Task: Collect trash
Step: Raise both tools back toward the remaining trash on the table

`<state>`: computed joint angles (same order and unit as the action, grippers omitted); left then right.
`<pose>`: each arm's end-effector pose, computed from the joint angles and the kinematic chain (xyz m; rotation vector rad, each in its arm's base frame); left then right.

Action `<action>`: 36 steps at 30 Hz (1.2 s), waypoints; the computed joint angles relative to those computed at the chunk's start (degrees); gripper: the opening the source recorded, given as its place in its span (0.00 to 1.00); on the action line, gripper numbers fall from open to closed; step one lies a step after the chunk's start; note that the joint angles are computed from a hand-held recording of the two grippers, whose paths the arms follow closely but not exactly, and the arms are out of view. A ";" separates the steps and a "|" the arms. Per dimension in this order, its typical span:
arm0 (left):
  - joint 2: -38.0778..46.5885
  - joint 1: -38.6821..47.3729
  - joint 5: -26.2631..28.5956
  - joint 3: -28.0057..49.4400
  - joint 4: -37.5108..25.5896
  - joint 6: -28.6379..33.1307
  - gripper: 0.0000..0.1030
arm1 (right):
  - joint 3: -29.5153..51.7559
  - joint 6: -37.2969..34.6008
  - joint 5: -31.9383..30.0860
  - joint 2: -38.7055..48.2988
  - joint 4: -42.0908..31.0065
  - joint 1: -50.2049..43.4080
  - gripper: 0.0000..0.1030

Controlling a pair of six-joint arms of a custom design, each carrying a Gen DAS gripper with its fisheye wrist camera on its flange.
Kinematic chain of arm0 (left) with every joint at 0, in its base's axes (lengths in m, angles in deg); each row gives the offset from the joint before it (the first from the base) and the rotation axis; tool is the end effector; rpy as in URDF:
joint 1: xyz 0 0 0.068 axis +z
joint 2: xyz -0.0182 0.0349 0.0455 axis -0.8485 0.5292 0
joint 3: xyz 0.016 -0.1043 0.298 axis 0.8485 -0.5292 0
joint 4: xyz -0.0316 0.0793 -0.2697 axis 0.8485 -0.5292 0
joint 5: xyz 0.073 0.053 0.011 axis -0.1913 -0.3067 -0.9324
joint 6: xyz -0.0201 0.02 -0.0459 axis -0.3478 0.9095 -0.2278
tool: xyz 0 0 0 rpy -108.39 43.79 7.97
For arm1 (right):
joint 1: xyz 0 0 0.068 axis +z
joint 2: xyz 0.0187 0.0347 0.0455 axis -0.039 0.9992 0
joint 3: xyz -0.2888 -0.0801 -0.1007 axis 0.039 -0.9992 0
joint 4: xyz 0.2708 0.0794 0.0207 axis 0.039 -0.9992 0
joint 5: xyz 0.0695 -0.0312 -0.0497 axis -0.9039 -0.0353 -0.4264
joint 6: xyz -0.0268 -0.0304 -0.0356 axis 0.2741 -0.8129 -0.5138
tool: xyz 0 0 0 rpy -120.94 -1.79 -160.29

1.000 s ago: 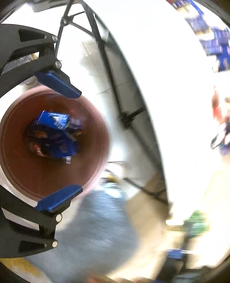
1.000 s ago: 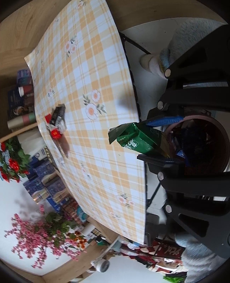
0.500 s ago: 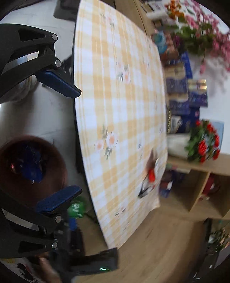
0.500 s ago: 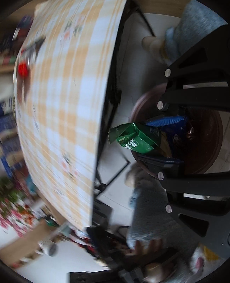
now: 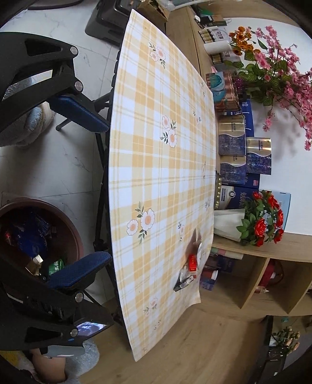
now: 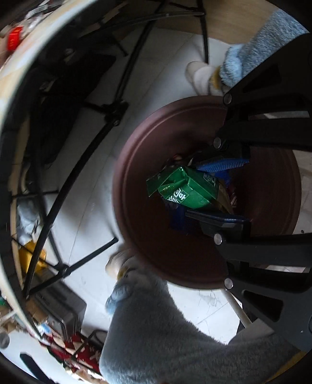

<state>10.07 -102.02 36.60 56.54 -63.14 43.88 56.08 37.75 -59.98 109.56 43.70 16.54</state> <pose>0.2287 -0.2084 0.2052 0.3741 2.1942 -0.3162 0.2183 0.0773 0.1088 -0.3405 2.8685 0.1969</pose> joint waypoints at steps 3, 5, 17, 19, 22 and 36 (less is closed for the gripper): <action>0.11 -0.54 -0.88 -0.07 -0.06 0.29 0.94 | -0.51 0.45 -0.11 0.16 -0.58 -1.25 0.32; 0.12 -0.55 -0.98 -0.17 -0.04 0.38 0.94 | -0.43 1.02 -0.10 -0.28 -1.36 -1.22 0.32; -1.82 0.46 -1.35 -1.66 0.00 -1.27 0.94 | -1.83 1.52 3.86 -5.95 -0.45 0.56 0.71; -1.89 0.61 -1.36 -1.68 -0.10 -1.58 0.94 | -2.22 1.86 3.88 -7.33 0.20 -0.34 0.81; -1.89 0.63 -1.42 -1.66 -0.01 -1.70 0.94 | -2.85 2.34 3.75 -9.48 0.97 -1.77 0.88; -1.96 -0.81 -2.46 -1.24 0.97 -0.47 0.94 | -5.39 4.57 -1.11 -28.45 0.77 -10.30 0.94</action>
